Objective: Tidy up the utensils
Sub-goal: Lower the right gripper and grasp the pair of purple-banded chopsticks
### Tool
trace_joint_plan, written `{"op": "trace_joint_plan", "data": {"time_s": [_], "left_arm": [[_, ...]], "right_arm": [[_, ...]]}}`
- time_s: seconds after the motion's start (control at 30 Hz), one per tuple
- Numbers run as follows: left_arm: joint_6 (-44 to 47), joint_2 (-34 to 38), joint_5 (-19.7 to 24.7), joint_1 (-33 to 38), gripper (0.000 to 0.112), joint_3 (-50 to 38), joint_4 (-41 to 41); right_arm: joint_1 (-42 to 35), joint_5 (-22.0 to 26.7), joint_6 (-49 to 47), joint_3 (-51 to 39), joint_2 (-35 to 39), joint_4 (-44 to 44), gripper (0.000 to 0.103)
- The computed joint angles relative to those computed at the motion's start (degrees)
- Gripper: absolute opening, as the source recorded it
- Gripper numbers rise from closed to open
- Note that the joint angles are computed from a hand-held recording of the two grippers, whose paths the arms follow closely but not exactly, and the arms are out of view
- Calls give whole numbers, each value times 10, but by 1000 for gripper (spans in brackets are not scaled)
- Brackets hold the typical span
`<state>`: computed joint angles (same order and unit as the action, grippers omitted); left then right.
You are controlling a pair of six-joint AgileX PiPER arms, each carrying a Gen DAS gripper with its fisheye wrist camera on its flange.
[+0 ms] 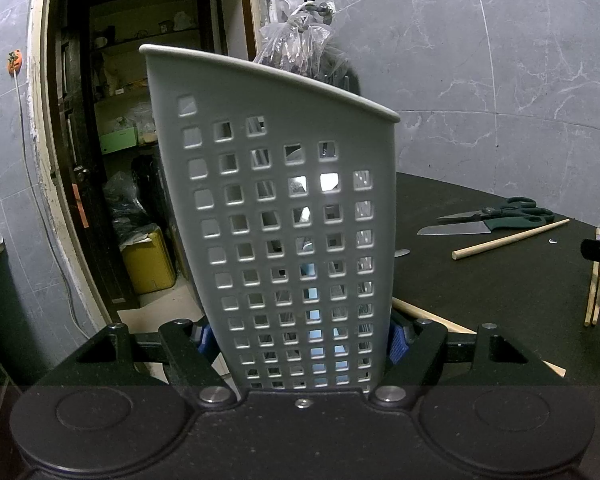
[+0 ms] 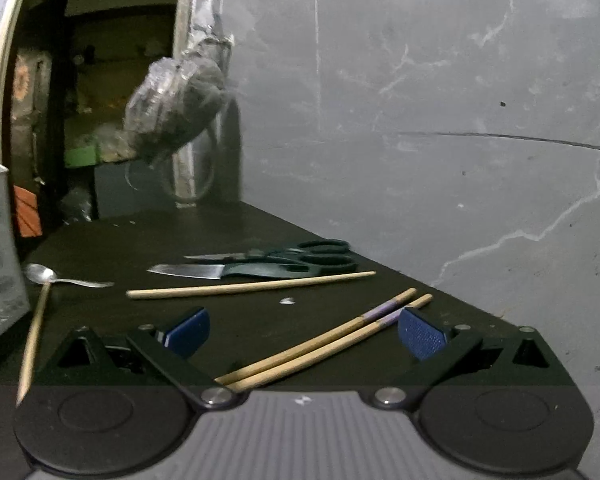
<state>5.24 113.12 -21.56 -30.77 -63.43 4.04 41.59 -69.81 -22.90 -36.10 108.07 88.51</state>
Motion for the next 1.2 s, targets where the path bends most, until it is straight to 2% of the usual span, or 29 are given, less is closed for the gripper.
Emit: {"op": "trace_joint_plan", "data": {"time_s": [0.3,0.63,0.73,0.77,0.8,0.83,0.87,0.93,0.97,1.03,1.2], "left_arm": [[-2,-1,4,-1,77,-1,1],[-2,-1,4,-1,77,-2,0],[-2,-1,5,-1,77,-3,0],[-3,-1,4,-1,77,-2,1],[-3,-1,4,-1,77,-2,1],[-4,-1,5,-1,77,-3,1],[-4,-1,5,-1,77,-3,1],[-10,0,4,-1,77,-3,7],[-9,0,5,-1,76,-3,5],[-6,0,5,-2,76,-4,2],[-8,0,5,-2,76,-4,4]], "right_arm": [[-101,61,-211,-73,2,63,102],[-85,63,-135,3,-28,49,100],[-89,79,-133,15,-45,42,100],[-97,98,-126,24,-58,27,97],[-108,122,-106,38,-76,3,87],[-126,158,-73,55,-99,-33,72],[-140,180,-63,62,-117,-47,68],[-156,196,-98,52,-125,-39,40],[-164,210,-98,53,-132,-47,38],[-183,241,-118,48,-143,-61,27],[-222,321,-152,22,-147,-121,17]]}}
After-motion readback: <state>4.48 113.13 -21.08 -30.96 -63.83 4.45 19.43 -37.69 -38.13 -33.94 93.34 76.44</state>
